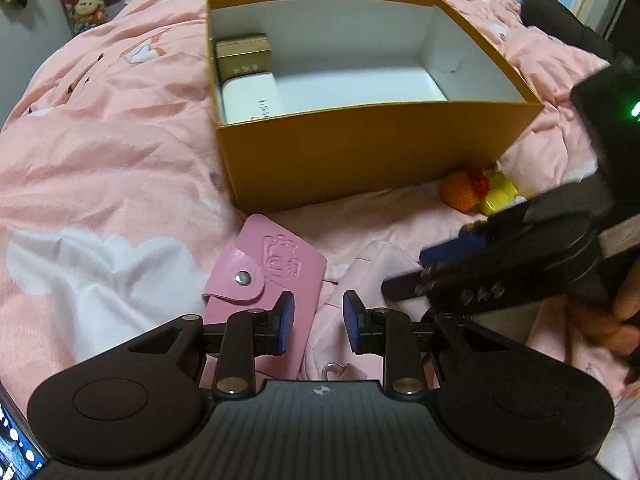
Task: Organize objects
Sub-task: 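Withdraw both tools from the shoebox toward the pink items beside it, then grasp the pink backpack strap with the right tool and lift it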
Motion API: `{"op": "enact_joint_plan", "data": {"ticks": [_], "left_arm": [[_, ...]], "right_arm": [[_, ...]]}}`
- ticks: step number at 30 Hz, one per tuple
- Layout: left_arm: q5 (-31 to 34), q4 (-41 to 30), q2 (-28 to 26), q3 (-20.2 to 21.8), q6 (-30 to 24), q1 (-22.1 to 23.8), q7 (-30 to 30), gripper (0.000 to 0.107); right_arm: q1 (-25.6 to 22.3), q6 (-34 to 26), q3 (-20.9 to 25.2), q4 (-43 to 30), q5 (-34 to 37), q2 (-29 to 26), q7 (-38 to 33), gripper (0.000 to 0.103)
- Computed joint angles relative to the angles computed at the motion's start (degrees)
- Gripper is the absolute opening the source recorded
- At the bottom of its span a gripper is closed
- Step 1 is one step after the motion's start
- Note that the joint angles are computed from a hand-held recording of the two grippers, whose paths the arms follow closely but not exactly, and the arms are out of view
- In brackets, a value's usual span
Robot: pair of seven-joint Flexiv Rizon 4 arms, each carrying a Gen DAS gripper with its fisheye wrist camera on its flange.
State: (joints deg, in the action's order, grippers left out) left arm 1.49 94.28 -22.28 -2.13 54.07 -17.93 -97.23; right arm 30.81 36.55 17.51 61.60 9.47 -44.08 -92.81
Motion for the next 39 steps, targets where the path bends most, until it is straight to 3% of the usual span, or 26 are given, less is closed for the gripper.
{"op": "enact_joint_plan", "data": {"ticks": [3, 9, 12, 20, 25, 28, 34, 37, 39], "left_arm": [[-0.8, 0.3, 0.0, -0.2, 0.0, 0.3, -0.1, 0.031], [-2.6, 1.1, 0.3, -0.4, 0.8, 0.9, -1.4, 0.031], [-3.2, 1.6, 0.7, -0.5, 1.6, 1.1, -1.7, 0.031], [-5.4, 3.3, 1.7, -1.7, 5.3, 1.7, 0.1, 0.031], [-6.0, 4.0, 2.1, -2.2, 7.8, 1.7, 3.5, 0.031], [-4.7, 3.7, 2.0, -1.8, 8.9, 1.1, 5.0, 0.031], [-3.8, 2.4, 2.0, 0.3, 6.0, 0.3, -0.6, 0.031], [-3.8, 2.5, 2.4, 0.4, 5.1, 0.8, -2.6, 0.031], [-4.9, 3.0, 2.8, -0.5, 5.7, 1.6, -2.1, 0.031]], "right_arm": [[-0.9, -4.6, 1.3, -2.6, 2.0, -1.8, -0.6, 0.049], [0.3, 1.6, -0.1, 3.3, 0.2, 1.6, -2.5, 0.019], [0.0, 5.2, 0.1, 5.9, 0.1, 3.4, -2.5, 0.012], [1.3, 21.7, -1.8, 15.0, -6.6, 9.3, -3.2, 0.010], [-0.5, 20.4, 0.3, 13.0, -9.3, 9.0, -7.6, 0.010], [-0.1, 23.1, 0.4, 13.4, -11.1, 9.2, -12.0, 0.010], [5.6, 32.4, -6.5, 18.1, -21.7, 8.3, -10.2, 0.010], [6.4, 34.8, -8.0, 22.3, -26.6, 8.9, -9.1, 0.010], [5.1, 34.2, -6.6, 23.9, -27.4, 9.7, -9.5, 0.011]]}}
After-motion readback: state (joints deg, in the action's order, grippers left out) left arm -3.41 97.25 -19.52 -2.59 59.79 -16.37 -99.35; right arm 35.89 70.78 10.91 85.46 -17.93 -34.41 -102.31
